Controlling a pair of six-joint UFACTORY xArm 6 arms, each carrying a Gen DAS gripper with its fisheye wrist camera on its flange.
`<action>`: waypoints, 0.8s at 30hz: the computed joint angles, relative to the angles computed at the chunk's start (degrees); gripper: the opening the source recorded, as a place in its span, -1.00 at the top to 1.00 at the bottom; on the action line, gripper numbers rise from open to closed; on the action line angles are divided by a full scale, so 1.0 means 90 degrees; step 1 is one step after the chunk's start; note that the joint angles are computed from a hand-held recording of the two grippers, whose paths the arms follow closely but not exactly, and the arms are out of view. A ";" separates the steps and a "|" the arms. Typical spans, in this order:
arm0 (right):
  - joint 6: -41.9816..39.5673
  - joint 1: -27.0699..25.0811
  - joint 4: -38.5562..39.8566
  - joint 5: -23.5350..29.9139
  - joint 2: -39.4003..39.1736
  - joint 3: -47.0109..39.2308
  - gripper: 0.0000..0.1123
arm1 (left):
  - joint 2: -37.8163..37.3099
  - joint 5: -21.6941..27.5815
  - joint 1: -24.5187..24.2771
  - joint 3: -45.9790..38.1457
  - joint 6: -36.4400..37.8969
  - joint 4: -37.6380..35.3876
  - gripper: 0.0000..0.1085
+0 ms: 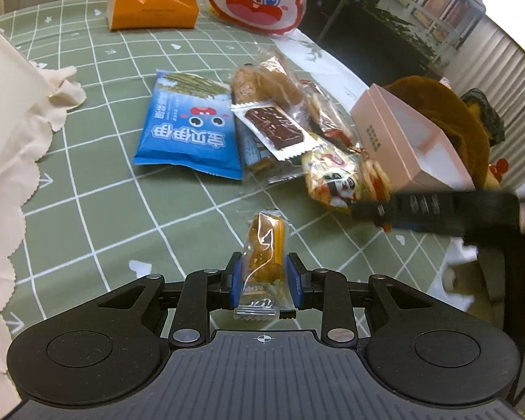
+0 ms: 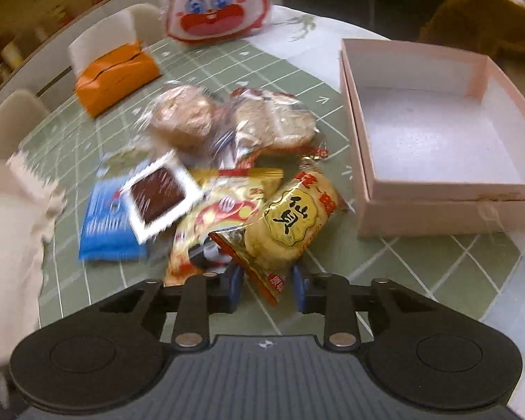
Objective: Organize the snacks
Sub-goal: 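Grasp small orange candy with left tool while right tool grasps gold rice-cracker pack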
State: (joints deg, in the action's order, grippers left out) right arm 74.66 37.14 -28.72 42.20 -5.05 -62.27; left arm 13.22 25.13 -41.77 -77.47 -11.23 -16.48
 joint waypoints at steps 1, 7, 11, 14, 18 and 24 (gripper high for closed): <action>-0.0110 0.0031 0.0069 0.0042 -0.0115 0.0088 0.60 | 0.0000 0.0008 -0.0012 -0.0007 0.0094 -0.0099 0.42; -0.0233 0.0564 0.0014 0.0707 -0.0977 0.0851 0.65 | 0.0044 0.0090 -0.0185 -0.0068 0.0480 -0.0451 0.42; -0.0425 0.0972 0.0049 0.1185 -0.1331 0.1105 0.64 | 0.0048 0.0152 -0.0323 -0.0059 0.0677 -0.0669 0.42; -0.0443 0.1233 -0.0059 0.1378 -0.1560 0.1240 0.42 | -0.0008 0.0129 -0.0425 0.0047 0.0709 -0.0704 0.42; -0.0160 0.1393 -0.0317 0.1158 -0.1870 0.1437 -0.13 | -0.0162 0.0150 -0.0524 0.0242 0.0629 -0.0588 0.41; 0.0343 0.1321 -0.0803 0.1388 -0.1635 0.1148 -0.20 | -0.0420 0.0106 -0.0533 0.0579 0.0358 -0.0443 0.41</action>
